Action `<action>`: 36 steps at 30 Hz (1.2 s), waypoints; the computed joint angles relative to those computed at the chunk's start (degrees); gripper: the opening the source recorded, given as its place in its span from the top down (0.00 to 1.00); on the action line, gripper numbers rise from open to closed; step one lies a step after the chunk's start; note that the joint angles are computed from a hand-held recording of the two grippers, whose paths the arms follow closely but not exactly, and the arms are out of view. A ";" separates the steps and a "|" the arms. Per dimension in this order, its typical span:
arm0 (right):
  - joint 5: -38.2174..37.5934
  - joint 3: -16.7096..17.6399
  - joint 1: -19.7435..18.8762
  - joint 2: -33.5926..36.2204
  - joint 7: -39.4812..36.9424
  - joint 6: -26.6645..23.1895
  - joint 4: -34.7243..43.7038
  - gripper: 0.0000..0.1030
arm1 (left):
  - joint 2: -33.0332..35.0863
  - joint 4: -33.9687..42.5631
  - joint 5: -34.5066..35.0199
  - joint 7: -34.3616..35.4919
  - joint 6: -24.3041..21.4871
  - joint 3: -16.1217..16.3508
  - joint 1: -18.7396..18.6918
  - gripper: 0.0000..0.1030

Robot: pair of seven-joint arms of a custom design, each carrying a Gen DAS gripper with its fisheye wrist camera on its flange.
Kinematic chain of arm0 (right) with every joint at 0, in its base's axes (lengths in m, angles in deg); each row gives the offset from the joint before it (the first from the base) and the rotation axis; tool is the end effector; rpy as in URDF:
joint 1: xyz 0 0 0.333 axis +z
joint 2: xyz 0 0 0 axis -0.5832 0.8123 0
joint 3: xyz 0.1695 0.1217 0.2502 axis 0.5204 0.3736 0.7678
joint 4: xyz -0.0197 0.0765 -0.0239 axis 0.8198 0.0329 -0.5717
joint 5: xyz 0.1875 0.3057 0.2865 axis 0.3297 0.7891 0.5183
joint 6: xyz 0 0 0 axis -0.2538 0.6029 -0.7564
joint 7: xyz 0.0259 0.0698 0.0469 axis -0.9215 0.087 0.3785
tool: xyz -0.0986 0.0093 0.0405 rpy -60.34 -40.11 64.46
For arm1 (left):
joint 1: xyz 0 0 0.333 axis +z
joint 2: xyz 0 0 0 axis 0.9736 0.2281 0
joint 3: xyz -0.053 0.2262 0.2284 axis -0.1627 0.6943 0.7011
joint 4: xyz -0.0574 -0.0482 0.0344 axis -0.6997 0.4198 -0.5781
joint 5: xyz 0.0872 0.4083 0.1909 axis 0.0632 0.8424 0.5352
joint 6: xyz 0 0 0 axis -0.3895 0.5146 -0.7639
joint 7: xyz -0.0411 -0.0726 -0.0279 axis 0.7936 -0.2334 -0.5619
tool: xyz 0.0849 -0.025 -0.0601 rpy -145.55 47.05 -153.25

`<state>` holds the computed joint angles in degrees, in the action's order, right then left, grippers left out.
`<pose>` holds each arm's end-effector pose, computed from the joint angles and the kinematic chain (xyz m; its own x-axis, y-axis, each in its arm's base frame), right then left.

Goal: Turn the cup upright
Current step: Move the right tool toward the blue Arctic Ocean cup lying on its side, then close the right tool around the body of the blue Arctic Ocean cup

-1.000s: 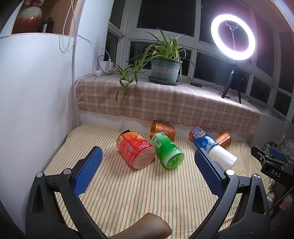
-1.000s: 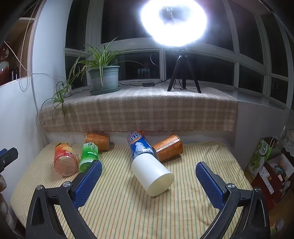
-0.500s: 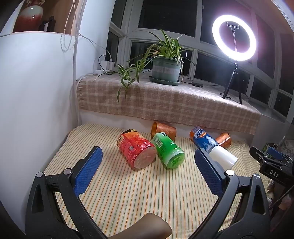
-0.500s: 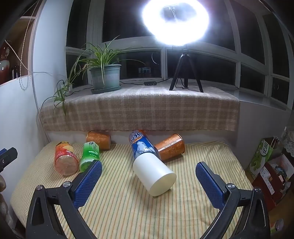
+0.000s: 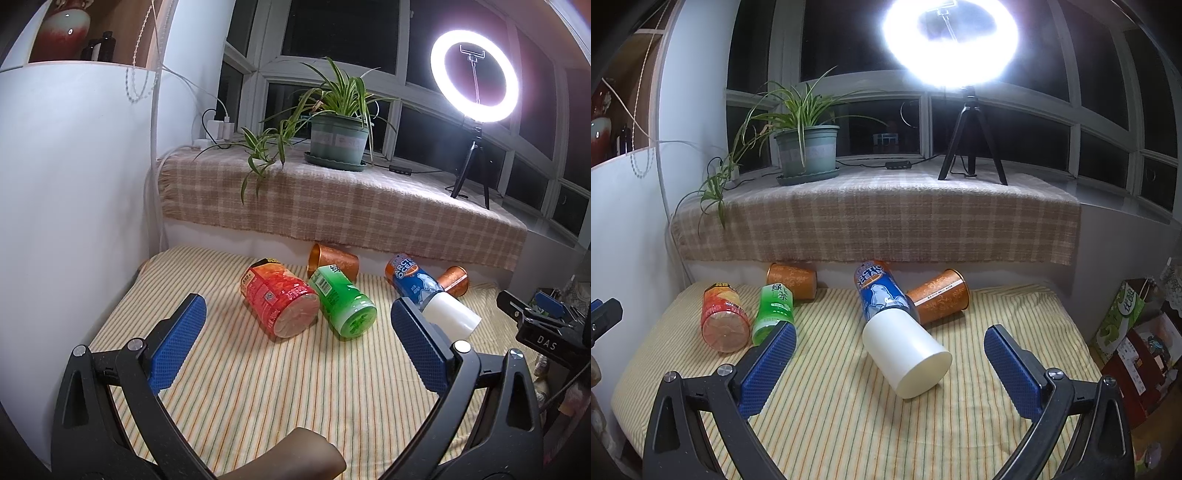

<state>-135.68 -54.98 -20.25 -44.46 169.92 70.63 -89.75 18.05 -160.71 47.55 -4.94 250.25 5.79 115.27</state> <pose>0.5599 0.2867 0.5078 0.0182 -0.9997 0.0145 -0.5617 -0.0222 -0.8270 0.5086 -0.1608 0.4841 0.0737 -0.9888 0.1298 -0.4420 -0.1490 -0.8845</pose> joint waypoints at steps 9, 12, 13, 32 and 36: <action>7.48 -1.88 1.20 4.69 -10.30 1.71 3.85 0.00 | -1.31 -0.77 0.44 -1.57 -1.00 -0.33 0.34 0.01; 13.67 -2.91 2.03 6.81 -17.66 1.90 5.75 0.00 | -1.74 -1.15 0.99 -2.24 -1.40 -0.13 0.26 0.01; 16.65 -3.16 2.23 7.87 -21.35 2.03 6.74 0.00 | -1.61 -1.12 1.25 -2.37 -1.41 0.11 0.17 0.01; 58.05 -6.20 3.79 28.51 -64.63 -18.45 35.32 0.11 | -4.13 -3.21 6.83 -7.97 -4.34 4.44 -2.69 0.01; 57.79 -7.39 4.65 33.62 -66.33 -24.46 42.71 0.17 | -4.74 -3.53 7.93 -9.06 -4.77 5.21 -3.15 0.01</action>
<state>-77.89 -62.37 -15.61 -10.84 103.59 46.17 -47.04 13.31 -164.24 55.48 -14.00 245.48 11.01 112.11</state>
